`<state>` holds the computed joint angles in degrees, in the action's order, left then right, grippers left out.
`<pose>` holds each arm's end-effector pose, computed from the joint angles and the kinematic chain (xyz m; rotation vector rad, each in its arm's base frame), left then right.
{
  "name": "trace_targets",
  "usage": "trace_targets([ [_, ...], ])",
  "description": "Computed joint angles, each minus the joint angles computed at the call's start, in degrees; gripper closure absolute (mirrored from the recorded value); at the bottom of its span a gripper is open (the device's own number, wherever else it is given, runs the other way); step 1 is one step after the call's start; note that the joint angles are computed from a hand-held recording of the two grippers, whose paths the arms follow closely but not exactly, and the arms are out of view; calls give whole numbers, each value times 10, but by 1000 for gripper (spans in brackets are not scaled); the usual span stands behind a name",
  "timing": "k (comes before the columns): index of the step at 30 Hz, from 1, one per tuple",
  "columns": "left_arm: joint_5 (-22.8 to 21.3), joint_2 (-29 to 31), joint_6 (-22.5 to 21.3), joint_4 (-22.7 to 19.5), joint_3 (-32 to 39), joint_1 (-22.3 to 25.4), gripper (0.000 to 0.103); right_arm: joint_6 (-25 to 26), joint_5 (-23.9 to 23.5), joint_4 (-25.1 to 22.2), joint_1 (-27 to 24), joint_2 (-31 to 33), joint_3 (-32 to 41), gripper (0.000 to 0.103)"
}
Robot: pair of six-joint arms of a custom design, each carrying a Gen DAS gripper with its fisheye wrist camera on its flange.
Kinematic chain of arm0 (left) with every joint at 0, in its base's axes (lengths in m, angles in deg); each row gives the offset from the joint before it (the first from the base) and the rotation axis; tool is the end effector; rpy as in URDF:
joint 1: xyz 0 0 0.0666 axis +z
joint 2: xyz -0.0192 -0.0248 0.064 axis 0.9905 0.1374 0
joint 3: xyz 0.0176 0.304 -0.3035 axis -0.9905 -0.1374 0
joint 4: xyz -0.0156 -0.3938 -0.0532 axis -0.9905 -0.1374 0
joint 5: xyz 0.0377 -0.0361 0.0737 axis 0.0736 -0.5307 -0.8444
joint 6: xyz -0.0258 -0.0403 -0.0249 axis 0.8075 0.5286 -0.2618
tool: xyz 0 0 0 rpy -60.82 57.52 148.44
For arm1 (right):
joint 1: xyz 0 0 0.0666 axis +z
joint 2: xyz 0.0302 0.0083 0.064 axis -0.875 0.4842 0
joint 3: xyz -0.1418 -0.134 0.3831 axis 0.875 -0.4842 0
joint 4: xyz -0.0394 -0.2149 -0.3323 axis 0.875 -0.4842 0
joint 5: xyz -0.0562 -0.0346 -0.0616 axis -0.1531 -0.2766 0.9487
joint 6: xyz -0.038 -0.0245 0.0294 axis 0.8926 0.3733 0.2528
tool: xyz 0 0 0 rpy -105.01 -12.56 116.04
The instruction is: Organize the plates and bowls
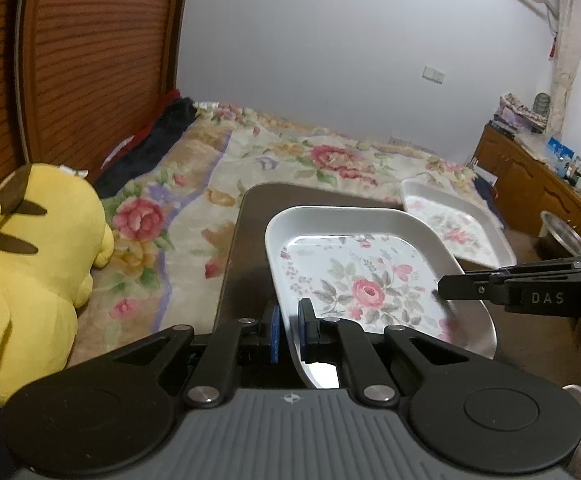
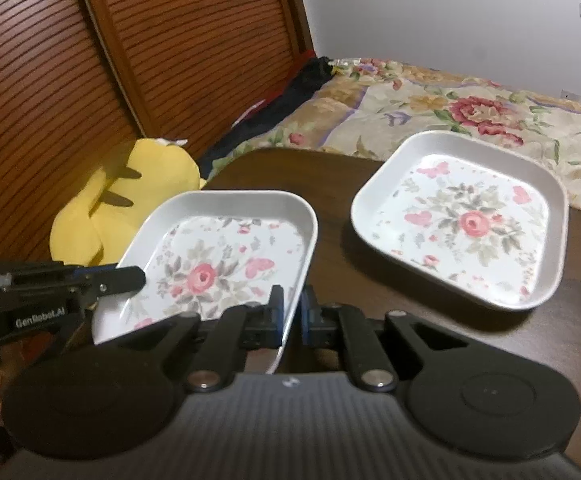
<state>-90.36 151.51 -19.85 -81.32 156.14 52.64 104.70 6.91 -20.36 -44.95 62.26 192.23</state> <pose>0.5358 -0.2830 0.4446 -0.4135 2.1846 -0.0330 0.6933 0.2181 0.4455 -0.8857 2.2476 0.6420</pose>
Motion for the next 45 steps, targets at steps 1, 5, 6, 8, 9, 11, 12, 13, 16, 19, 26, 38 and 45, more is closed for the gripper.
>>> trace_targets([
  [1,-5,-1,-2,-2,4,-4,94,1,-2,5,-2,-6,-6,93],
  [5,-26,-5,-13,-6,20,-23,94,-1,-16,20,-12,-27,-25,93],
  [6,-31,-5,-15,-7,24,-28,94,-2,-17,24,-14,-33,-31,93],
  [8,-41,-6,-18,-10,32,-40,94,-1,-22,34,-20,-47,-45,93],
  [9,-46,-5,-20,-11,36,-45,94,0,-24,38,-23,-53,-51,93],
  [11,-54,-5,-22,-13,44,-56,94,0,-30,50,-31,-69,-67,93],
  [12,-58,-4,-22,-14,47,-61,94,-1,-32,56,-34,-76,-76,93],
  [13,-63,-4,-24,-14,49,-66,94,-2,-35,63,-38,-85,-87,93],
  [16,-71,-6,-24,-12,51,-81,93,-1,-41,76,-50,-104,-109,93],
  [19,-77,-7,-25,-11,52,-94,94,0,-46,88,-60,-122,-132,93],
  [26,-85,-10,-20,-11,47,-119,94,4,-59,116,-83,-162,-187,93],
  [38,-85,-16,-6,-13,31,-138,93,13,-83,128,-107,-197,-247,93],
  [45,-83,-16,11,-19,21,-146,93,22,-87,130,-112,-210,-277,93],
])
